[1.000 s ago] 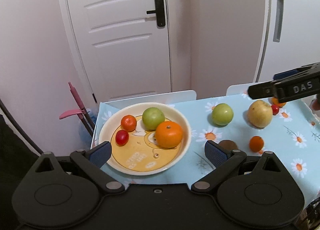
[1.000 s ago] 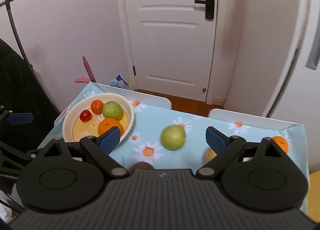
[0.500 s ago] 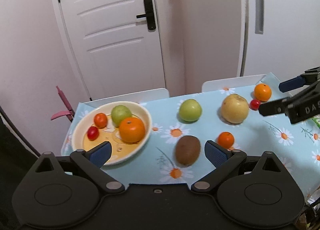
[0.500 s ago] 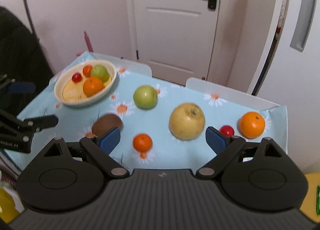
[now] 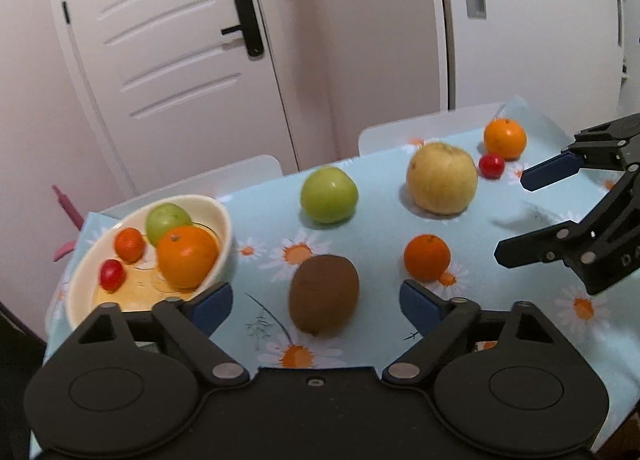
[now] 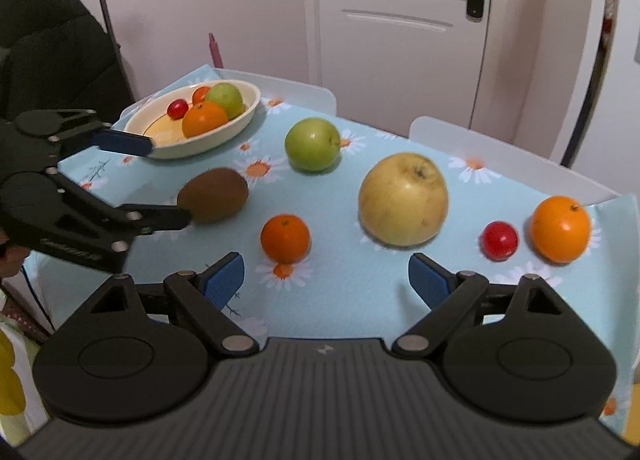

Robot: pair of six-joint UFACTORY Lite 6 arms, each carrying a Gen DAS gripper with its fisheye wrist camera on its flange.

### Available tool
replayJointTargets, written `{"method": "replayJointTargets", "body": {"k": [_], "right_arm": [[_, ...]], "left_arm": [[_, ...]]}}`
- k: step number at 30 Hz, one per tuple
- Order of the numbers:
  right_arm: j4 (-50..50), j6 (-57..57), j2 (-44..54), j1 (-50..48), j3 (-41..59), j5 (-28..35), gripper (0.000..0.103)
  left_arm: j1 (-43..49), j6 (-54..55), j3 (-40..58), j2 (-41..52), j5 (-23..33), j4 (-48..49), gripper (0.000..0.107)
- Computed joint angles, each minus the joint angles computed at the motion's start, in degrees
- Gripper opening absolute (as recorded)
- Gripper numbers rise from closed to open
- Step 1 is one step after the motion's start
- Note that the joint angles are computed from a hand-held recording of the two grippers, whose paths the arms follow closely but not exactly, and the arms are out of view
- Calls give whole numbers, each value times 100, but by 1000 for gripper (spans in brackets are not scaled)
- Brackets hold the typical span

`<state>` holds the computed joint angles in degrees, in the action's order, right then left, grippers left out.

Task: Organize fruits
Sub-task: 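Move both tools back toward the remaining fruits on the table, then grasp the brown kiwi with the left tool while the right tool grasps a mandarin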

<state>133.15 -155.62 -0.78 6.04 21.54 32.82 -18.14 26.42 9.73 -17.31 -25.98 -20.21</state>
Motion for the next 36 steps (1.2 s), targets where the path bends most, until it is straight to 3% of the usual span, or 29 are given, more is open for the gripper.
{"method": "replayJointTargets", "body": {"k": [4,6,13,17,20,25,36], "right_arm": [[205,-275,430,21,78,239,97],[267,-320,587,54,130,310,96],[418,-367,1009,248,390,409,90],[516,-322,1232,406,596,390,85],[575,-294,1400,500,737,381,80],[780,-368,1602,665,913,383,78],[1234,-522,1950,1022,1292,266,64]], "left_arm": [[72,-577,388,1059,-451,568,84],[106,-777,575,1413,-547,751,76],[196,-969,1055,2148,-661,879,65],[318,-1033,1146,2238,-585,934,55],[457,-1274,1138,2159,-471,1256,53],[447,-1137,1090,2095,-441,1192,52],[703,-1309,855,1779,-307,1529,52]]}}
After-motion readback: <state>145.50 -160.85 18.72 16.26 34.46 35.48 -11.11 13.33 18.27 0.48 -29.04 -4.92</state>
